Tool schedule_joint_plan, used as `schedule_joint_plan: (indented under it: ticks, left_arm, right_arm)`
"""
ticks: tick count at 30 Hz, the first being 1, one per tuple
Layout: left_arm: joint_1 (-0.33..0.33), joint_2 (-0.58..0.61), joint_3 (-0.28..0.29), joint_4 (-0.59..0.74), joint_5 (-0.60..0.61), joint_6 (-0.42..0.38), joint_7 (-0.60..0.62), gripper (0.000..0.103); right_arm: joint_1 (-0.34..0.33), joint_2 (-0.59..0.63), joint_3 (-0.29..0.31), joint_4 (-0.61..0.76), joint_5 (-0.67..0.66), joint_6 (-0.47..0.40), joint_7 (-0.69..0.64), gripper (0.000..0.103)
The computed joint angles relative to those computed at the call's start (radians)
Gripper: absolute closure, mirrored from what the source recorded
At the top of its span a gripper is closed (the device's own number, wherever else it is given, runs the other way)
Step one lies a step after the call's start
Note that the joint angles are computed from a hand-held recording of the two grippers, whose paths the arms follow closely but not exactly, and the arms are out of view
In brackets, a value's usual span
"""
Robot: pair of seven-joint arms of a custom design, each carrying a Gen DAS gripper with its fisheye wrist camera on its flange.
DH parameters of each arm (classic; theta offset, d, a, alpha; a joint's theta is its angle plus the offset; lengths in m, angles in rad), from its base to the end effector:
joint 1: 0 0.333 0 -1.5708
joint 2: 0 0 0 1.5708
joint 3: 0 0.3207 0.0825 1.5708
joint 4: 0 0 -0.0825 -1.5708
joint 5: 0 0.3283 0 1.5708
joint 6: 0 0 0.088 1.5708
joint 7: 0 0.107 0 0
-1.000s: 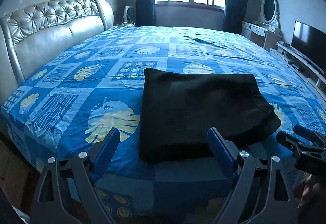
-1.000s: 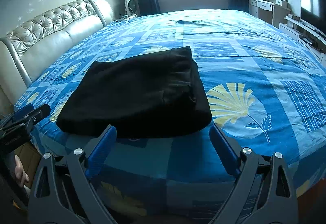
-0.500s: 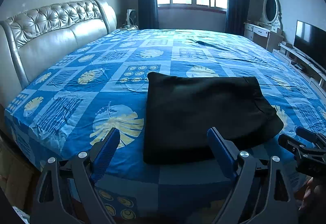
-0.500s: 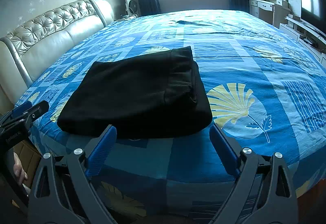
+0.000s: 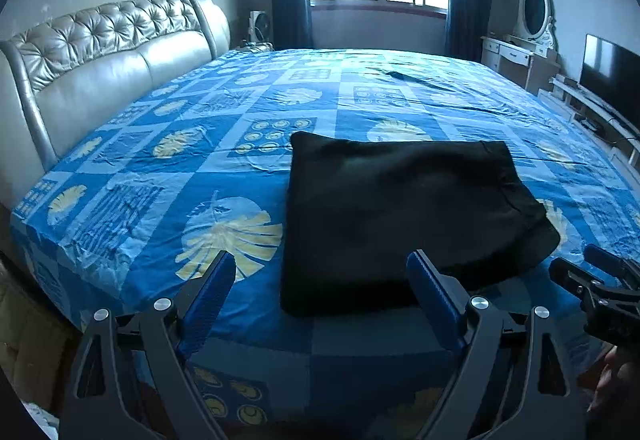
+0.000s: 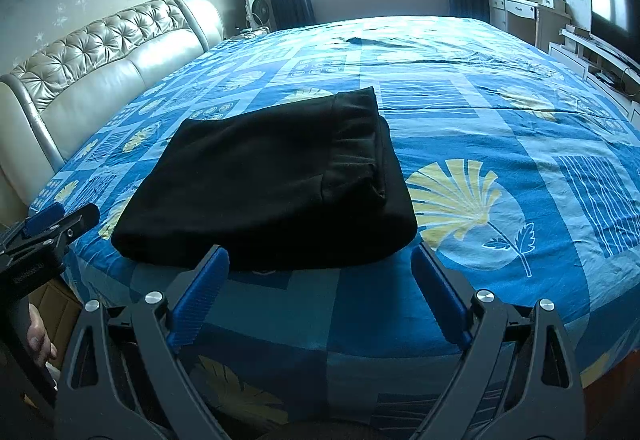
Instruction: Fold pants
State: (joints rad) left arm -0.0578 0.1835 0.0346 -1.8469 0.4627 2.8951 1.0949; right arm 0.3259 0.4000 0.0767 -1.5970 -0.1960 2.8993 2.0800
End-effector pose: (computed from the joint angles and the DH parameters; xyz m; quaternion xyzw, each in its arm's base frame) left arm 0.6054 -0.0422 0.5534 -0.6533 0.6211 -0.2754 0.3341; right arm 0.6175 0.2645 0.5383 -0.6483 0.6226 -0.1887 0.3955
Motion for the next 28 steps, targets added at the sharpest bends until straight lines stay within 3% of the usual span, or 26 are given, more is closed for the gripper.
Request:
schedule_joint_plan:
  ticks: [4,8,13,17,22,28]
  left_arm:
    - [-0.033,0.002,0.027,0.019,0.117,-0.057,-0.079,0.017]
    - [-0.027,-0.01,0.02,0.004,0.178,-0.057,-0.142,0.017]
    - [0.033,-0.025,-0.053,-0.027,-0.027,-0.032,0.015,0.017]
    - [0.001,-0.025,-0.021,-0.025,0.066,-0.02,0.009,0.017]
    - [0.021,-0.033,-0.035,-0.049,-0.05,0.037,0.038,0.017]
    - [0.04,-0.022,-0.058,-0.033,-0.199,-0.009,0.11,0.017]
  right_arm:
    - [-0.001,0.0,0.002,-0.003,0.005,-0.001,-0.001,0.01]
    - [-0.007,0.002,0.009,-0.004,0.016,-0.002,-0.007,0.01]
    - [-0.008,0.003,0.009,-0.005,0.024,-0.003,-0.005,0.01]
    - [-0.008,0.003,0.01,-0.005,0.026,-0.002,-0.007,0.01]
    - [-0.009,0.002,0.008,-0.012,0.028,0.01,-0.001,0.01]
    - [-0.021,0.001,0.019,-0.016,0.044,0.012,-0.011,0.01]
